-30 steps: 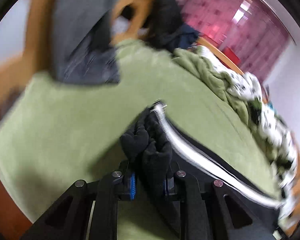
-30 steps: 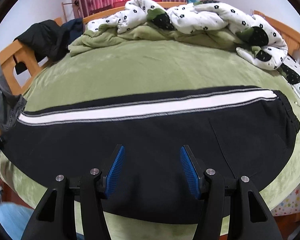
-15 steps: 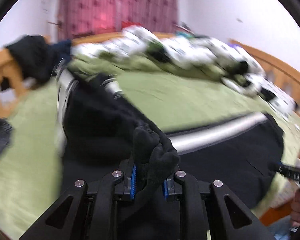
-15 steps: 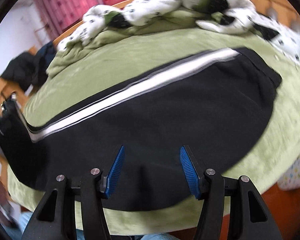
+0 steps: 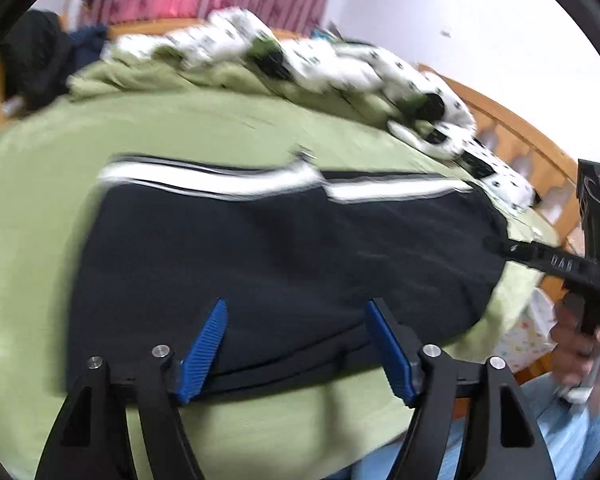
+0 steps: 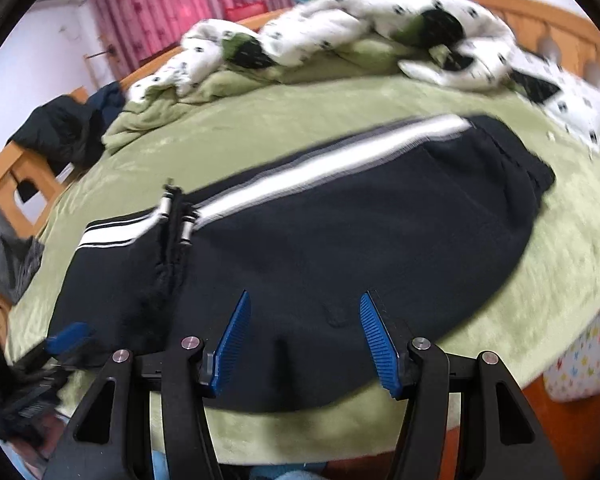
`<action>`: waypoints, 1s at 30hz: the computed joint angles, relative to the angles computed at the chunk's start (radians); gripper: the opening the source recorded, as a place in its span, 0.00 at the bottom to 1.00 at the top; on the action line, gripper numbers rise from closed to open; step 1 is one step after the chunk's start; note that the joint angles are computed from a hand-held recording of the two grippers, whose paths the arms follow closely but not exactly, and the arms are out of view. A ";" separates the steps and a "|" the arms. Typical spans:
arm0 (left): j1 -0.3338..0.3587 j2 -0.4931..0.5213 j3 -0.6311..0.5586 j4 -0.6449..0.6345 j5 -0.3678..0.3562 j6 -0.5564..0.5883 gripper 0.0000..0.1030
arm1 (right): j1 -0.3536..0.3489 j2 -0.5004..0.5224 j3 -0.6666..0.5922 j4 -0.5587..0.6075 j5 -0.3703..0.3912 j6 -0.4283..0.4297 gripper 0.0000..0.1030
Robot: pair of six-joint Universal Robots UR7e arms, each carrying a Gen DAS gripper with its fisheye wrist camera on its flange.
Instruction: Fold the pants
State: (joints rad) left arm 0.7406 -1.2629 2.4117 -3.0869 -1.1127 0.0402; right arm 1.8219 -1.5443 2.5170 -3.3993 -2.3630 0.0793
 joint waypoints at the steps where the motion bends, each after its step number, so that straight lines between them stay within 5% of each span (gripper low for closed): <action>1: 0.004 -0.016 0.009 -0.009 0.040 0.011 0.69 | 0.000 0.004 -0.008 0.016 0.021 0.013 0.56; 3: 0.041 -0.079 0.030 0.002 0.104 0.036 0.69 | -0.011 0.018 -0.035 0.069 0.120 0.046 0.56; 6: 0.123 -0.154 0.015 0.095 0.078 0.057 0.69 | -0.028 0.108 -0.097 0.082 0.244 0.063 0.56; 10: 0.202 -0.189 0.019 0.139 0.063 0.070 0.69 | -0.065 0.261 -0.171 0.028 0.294 0.093 0.56; 15: 0.236 -0.155 0.012 0.093 0.034 0.105 0.69 | -0.095 0.383 -0.178 -0.112 0.288 0.094 0.49; 18: 0.247 -0.123 -0.006 0.066 0.003 0.110 0.69 | -0.099 0.381 -0.190 -0.087 0.327 0.096 0.27; 23: 0.222 -0.009 -0.006 -0.081 0.059 0.075 0.68 | -0.156 0.384 -0.171 -0.145 0.440 0.162 0.37; 26: 0.211 0.023 0.004 -0.162 0.073 0.056 0.64 | -0.124 0.415 -0.203 -0.139 0.380 0.134 0.42; 27: 0.206 0.027 0.009 -0.175 0.087 0.055 0.49 | -0.106 0.428 -0.215 -0.136 0.340 0.116 0.41; 28: 0.198 0.021 0.019 -0.176 0.121 0.055 0.36 | -0.094 0.434 -0.218 -0.135 0.305 0.104 0.35; 30: 0.202 -0.011 0.038 -0.167 0.121 0.060 0.34 | -0.085 0.437 -0.223 -0.134 0.275 0.095 0.25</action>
State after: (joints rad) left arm 0.9421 -1.2737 2.4500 -3.2541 -0.9914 0.0999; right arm 1.7364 -1.1069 2.2937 -3.5331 -2.0879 0.1743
